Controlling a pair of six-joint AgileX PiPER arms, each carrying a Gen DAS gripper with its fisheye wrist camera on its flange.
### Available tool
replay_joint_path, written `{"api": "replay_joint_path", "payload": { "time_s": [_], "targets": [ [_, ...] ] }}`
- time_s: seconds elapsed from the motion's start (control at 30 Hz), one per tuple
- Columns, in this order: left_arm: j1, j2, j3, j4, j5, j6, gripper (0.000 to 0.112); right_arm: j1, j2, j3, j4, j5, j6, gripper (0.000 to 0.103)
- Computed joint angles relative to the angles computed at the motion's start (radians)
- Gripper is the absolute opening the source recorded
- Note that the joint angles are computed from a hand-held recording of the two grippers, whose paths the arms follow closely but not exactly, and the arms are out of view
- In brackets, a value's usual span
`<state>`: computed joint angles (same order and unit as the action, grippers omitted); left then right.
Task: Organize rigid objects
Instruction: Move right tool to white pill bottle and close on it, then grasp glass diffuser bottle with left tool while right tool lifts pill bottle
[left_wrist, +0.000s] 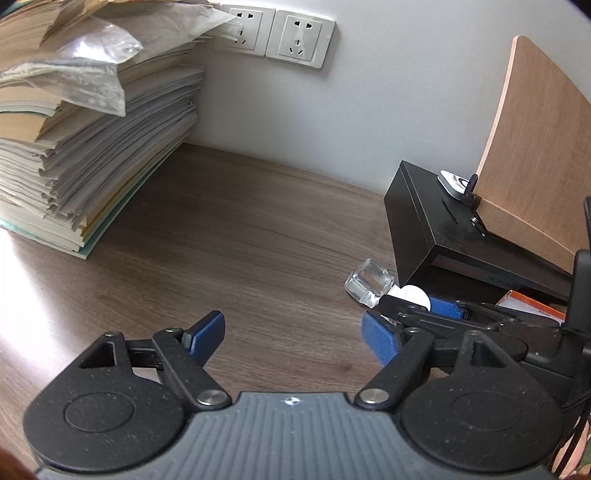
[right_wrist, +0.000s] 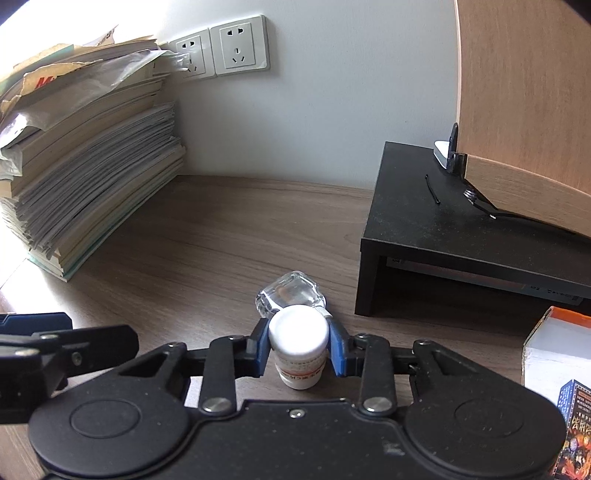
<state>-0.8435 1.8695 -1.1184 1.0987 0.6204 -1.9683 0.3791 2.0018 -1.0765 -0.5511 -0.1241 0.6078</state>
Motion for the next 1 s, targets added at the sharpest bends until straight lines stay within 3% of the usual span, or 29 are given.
{"api": "replay_joint_path", "payload": {
  "time_s": [0.13, 0.27, 0.4, 0.53, 0.6, 0.73, 0.87, 0.9, 1.0],
  "targets": [
    [0.048, 0.031, -0.017, 0.033, -0.09, 0.027, 0.085, -0.029, -0.052, 0.059, 0.003, -0.027, 0.022, 0.04],
    [0.089, 0.082, -0.053, 0.121, -0.203, 0.047, 0.089, -0.063, -0.15, 0.152, 0.203, -0.028, -0.169, 0.04],
    [0.119, 0.169, -0.129, 0.23, -0.284, 0.067, 0.096, -0.113, -0.227, 0.235, 0.277, -0.028, -0.232, 0.04],
    [0.15, 0.275, -0.238, 0.164, -0.365, 0.268, 0.096, -0.151, -0.267, 0.284, 0.367, -0.029, -0.294, 0.04],
    [0.15, 0.325, -0.292, 0.093, -0.363, 0.404, 0.096, -0.159, -0.281, 0.298, 0.477, -0.028, -0.398, 0.04],
    [0.156, 0.384, -0.351, 0.037, -0.38, 0.517, 0.094, -0.181, -0.309, 0.322, 0.489, -0.028, -0.393, 0.04],
    [0.146, 0.42, -0.379, 0.183, -0.361, 0.418, 0.088, -0.19, -0.331, 0.339, 0.558, -0.031, -0.453, 0.04],
    [0.146, 0.422, -0.379, 0.233, -0.356, 0.377, 0.079, -0.189, -0.336, 0.344, 0.594, -0.032, -0.483, 0.04],
    [0.146, 0.417, -0.363, 0.32, -0.363, 0.296, 0.079, -0.19, -0.35, 0.355, 0.64, -0.033, -0.516, 0.04]
  ]
}}
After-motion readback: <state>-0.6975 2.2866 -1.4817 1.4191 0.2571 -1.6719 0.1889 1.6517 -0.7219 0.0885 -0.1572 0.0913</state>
